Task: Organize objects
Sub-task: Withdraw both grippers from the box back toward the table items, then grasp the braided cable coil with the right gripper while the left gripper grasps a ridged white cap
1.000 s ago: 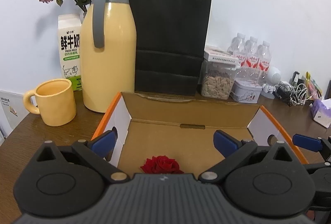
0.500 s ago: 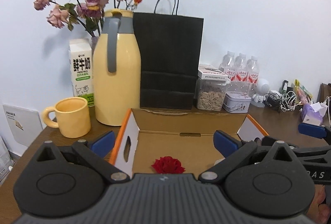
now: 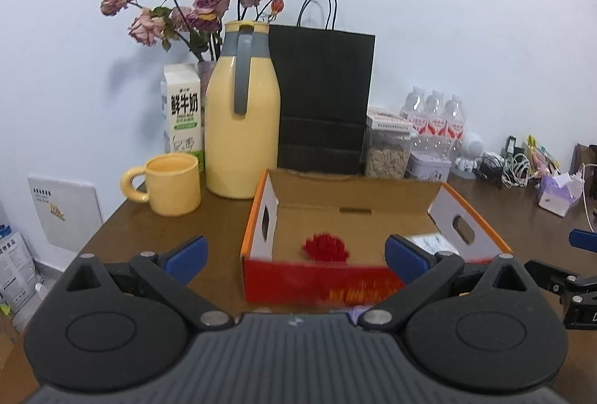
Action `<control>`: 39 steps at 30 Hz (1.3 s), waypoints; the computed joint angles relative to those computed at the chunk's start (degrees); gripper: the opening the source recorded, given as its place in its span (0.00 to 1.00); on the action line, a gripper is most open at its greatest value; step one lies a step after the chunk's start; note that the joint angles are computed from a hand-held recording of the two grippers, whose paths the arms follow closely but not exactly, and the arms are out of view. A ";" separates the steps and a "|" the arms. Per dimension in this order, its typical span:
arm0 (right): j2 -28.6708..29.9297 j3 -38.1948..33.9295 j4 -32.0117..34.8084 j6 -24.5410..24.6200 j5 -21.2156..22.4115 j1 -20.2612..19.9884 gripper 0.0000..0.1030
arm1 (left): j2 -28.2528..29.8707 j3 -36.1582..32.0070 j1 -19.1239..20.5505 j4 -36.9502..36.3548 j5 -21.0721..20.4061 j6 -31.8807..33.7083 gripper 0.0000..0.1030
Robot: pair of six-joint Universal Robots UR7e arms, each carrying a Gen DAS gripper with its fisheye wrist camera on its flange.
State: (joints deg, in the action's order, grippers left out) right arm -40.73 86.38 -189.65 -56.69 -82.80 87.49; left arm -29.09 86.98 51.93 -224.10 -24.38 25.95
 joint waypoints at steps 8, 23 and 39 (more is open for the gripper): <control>-5.05 8.74 -1.68 -2.01 0.04 -2.45 1.00 | -1.74 10.11 -2.31 -1.59 3.14 -6.64 1.00; -9.49 17.79 0.20 -4.31 -4.09 -6.26 1.00 | -4.34 25.42 -3.79 8.05 3.33 -31.20 1.00; -1.16 3.38 10.86 -3.65 -12.71 -1.99 1.00 | -5.45 27.11 -3.33 8.82 4.79 -34.22 1.00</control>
